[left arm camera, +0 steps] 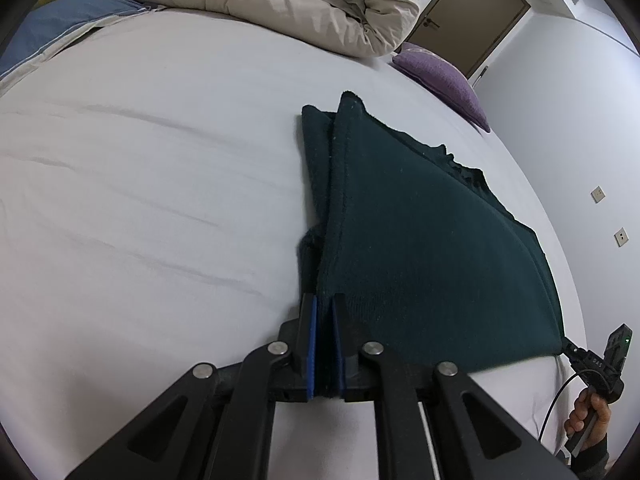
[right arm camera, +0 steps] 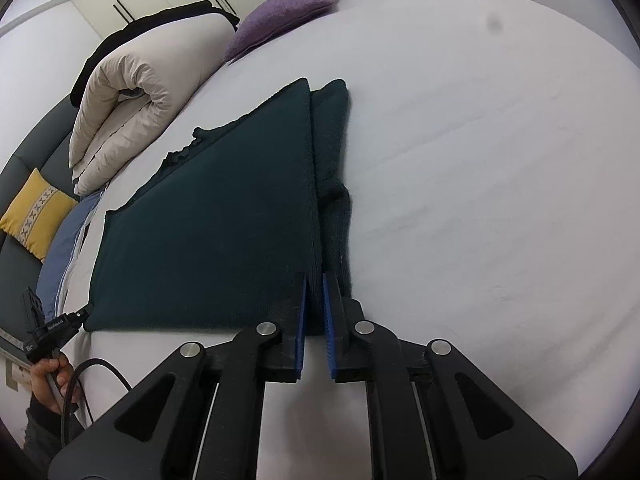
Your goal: Fold small clothes
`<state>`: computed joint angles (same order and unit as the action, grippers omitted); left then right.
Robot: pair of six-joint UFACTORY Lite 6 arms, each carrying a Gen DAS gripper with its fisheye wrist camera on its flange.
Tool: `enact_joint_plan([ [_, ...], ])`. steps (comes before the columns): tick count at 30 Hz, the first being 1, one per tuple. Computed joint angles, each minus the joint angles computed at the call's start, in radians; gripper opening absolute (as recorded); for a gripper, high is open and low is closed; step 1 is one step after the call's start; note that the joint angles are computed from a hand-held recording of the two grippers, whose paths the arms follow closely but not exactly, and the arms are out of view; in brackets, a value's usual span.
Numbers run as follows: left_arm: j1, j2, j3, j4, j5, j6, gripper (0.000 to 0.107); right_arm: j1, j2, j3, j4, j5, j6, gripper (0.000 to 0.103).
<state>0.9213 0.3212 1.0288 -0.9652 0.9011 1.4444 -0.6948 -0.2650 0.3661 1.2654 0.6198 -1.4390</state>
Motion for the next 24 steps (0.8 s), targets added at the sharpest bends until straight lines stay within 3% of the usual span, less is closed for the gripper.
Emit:
enact_joint_plan([
  [2,0.014,-0.006,0.005,0.017,0.009,-0.022,0.023,-0.006,-0.067,-0.003,-0.044,-0.010,0.065,0.022],
  [5,0.047,-0.059,-0.006,0.034,0.026,-0.032,0.024,-0.032,-0.174,0.014,-0.104,0.025,0.168,0.032],
  [8,0.035,-0.194,-0.052,-0.001,-0.007,-0.003,0.025,-0.015,-0.198,0.081,-0.103,0.102,0.231,0.033],
  [10,-0.028,-0.239,-0.048,-0.024,-0.026,-0.007,0.032,0.074,-0.151,0.143,-0.053,0.104,0.250,0.033],
  [13,-0.209,-0.281,-0.034,-0.091,-0.145,-0.008,0.043,0.274,0.033,0.269,0.091,0.069,0.228,0.034],
  [18,-0.525,-0.090,0.143,-0.167,-0.363,-0.057,0.043,0.518,0.502,0.584,0.359,0.058,0.182,0.034],
  [21,-0.631,0.063,0.258,-0.186,-0.476,-0.062,0.043,0.579,0.773,0.827,0.389,0.064,0.239,0.034],
  [24,-0.660,0.230,0.386,-0.047,-0.536,-0.199,0.043,0.585,0.985,1.044,0.342,0.049,0.305,0.033],
])
